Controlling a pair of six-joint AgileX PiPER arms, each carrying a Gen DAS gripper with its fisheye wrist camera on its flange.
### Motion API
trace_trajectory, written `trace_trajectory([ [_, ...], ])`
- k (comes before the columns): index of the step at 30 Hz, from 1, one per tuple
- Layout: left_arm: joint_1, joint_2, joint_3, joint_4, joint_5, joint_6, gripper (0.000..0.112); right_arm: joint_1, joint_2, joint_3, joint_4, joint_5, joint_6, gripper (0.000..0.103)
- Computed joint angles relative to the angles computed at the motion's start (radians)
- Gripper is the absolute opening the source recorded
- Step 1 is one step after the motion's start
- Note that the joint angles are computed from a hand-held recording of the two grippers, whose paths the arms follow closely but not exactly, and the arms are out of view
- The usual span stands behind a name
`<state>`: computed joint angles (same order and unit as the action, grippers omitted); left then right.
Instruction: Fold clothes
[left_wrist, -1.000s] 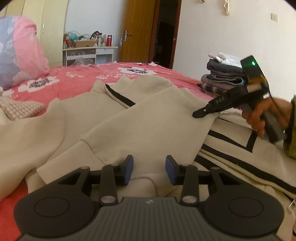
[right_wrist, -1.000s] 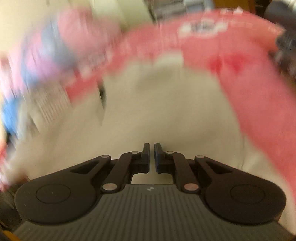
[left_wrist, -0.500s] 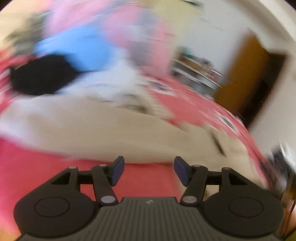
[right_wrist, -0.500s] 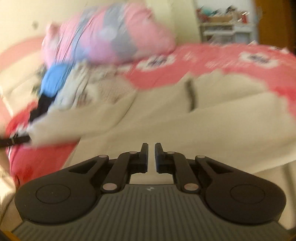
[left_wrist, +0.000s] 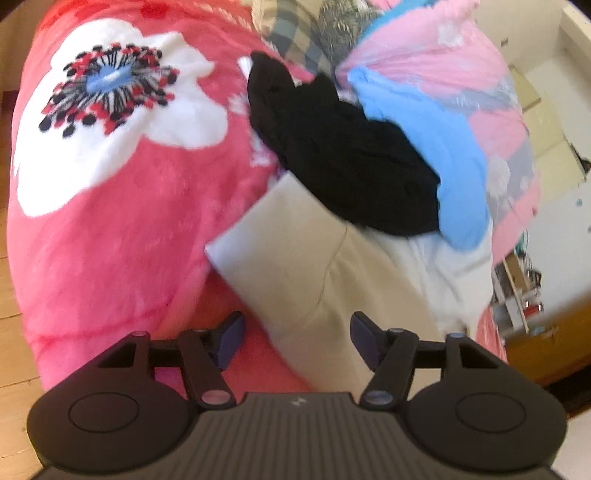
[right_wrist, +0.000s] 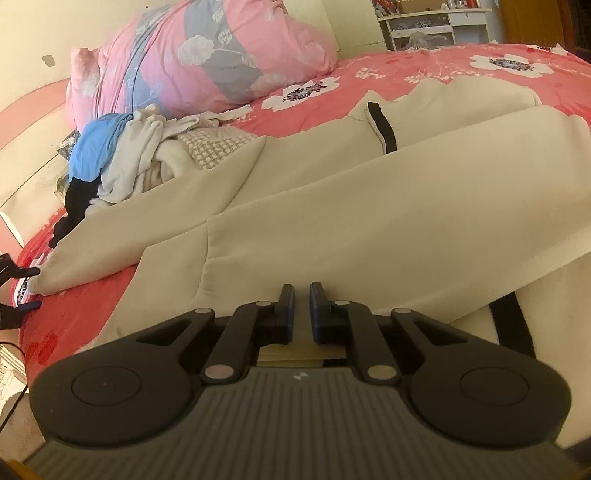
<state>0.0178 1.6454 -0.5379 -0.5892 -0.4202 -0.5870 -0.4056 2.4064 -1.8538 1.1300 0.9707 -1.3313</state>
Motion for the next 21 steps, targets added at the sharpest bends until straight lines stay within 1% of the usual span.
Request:
trace_trajectory([
  [2,-0.024,0.015,-0.013,-0.107,-0.021,0.089,0.030,-0.003,-0.004,0.010,0.009,-0.001,-0.011,0.008],
  [3,-0.035,0.022,-0.020,-0.155,-0.031,0.128,0.024,-0.005,-0.006,0.016,0.013,-0.001,-0.016,0.008],
  [5,-0.094,0.024,-0.017,-0.263,-0.105,0.215,0.020,-0.007,-0.007,0.022,0.021,-0.003,-0.025,0.008],
  [7,-0.195,0.014,-0.020,-0.418,-0.222,0.353,0.018,-0.008,-0.008,0.028,0.028,-0.004,-0.034,0.008],
  [9,-0.301,-0.012,-0.035,-0.514,-0.331,0.465,0.015,-0.009,-0.013,0.041,0.040,-0.011,-0.050,0.008],
  [12,-0.444,-0.038,-0.077,-0.598,-0.486,0.614,0.015,-0.012,-0.012,0.049,0.058,-0.009,-0.064,0.008],
  [14,-0.536,-0.037,-0.147,-0.609,-0.552,0.724,0.015,-0.018,-0.004,0.042,0.067,0.004,-0.058,0.008],
  [16,-0.624,-0.018,-0.245,-0.600,-0.599,0.838,0.015,-0.026,0.012,0.023,0.079,0.029,-0.039,0.008],
  [17,-0.662,0.005,-0.302,-0.580,-0.607,0.883,0.015,-0.033,0.024,0.008,0.086,0.046,-0.023,0.008],
  [19,-0.729,0.070,-0.440,-0.525,-0.598,0.969,0.015,-0.047,0.049,-0.024,0.101,0.082,0.011,0.008],
  [21,-0.783,0.162,-0.608,-0.478,-0.549,1.072,0.015,-0.067,0.075,-0.053,0.134,0.117,0.052,0.009],
])
